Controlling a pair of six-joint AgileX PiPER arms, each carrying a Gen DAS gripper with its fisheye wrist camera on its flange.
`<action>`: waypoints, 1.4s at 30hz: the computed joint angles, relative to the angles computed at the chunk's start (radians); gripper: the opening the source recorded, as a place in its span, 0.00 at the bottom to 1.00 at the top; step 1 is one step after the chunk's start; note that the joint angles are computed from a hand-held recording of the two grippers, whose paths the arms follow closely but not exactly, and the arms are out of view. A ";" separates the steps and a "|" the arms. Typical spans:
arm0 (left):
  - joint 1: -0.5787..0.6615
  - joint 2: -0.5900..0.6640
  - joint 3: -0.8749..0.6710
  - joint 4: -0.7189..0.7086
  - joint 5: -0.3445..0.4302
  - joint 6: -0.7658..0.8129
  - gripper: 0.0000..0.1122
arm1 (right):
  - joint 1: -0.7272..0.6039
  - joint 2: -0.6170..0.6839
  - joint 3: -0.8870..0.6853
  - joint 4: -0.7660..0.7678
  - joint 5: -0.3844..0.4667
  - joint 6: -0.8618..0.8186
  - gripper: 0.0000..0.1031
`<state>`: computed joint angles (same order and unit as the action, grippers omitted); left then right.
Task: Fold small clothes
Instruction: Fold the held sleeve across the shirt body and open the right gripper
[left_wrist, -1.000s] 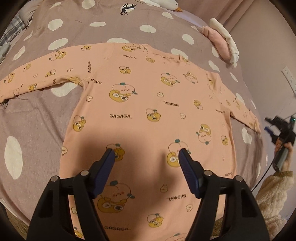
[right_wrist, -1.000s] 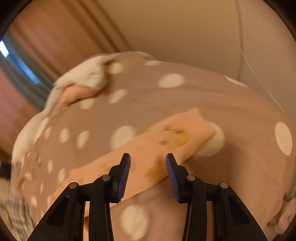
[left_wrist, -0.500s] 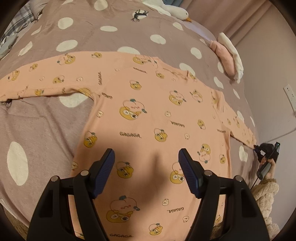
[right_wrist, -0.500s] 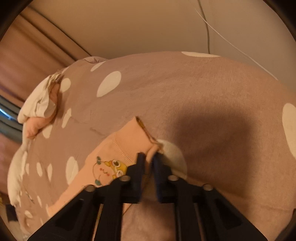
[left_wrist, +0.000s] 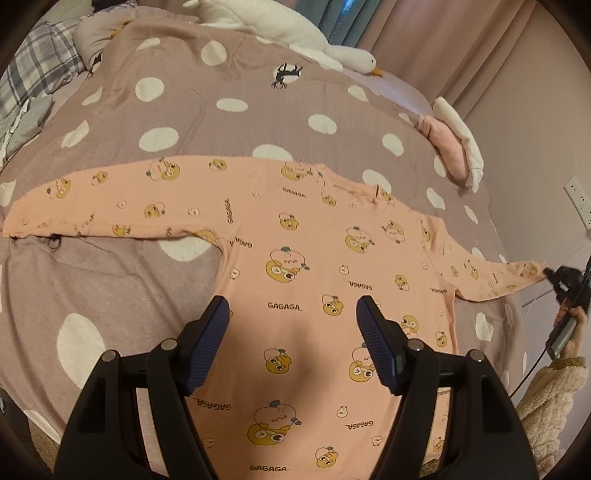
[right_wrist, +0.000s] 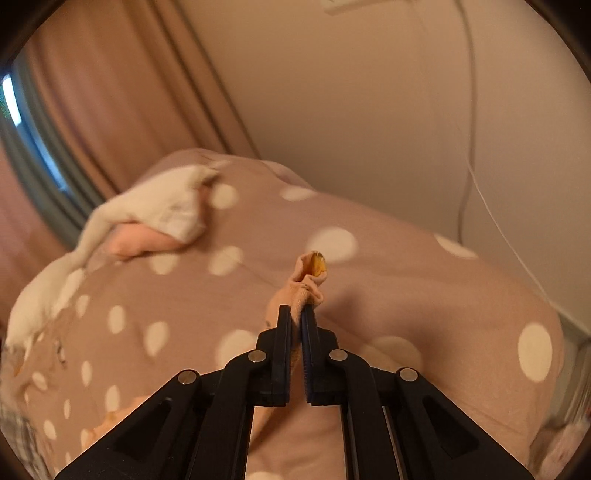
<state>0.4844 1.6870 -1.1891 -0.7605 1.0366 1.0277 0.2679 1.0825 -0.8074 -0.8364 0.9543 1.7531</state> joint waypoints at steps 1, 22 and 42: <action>0.005 -0.004 -0.001 -0.004 0.004 0.002 0.63 | 0.034 0.014 -0.031 -0.015 0.028 -0.005 0.06; 0.133 0.006 -0.054 -0.030 0.076 0.030 0.63 | 0.430 0.438 -0.554 -0.043 -0.047 -0.264 0.06; 0.156 0.066 -0.066 0.035 0.022 -0.003 0.64 | 0.490 0.854 -0.706 0.508 -0.296 -0.724 0.06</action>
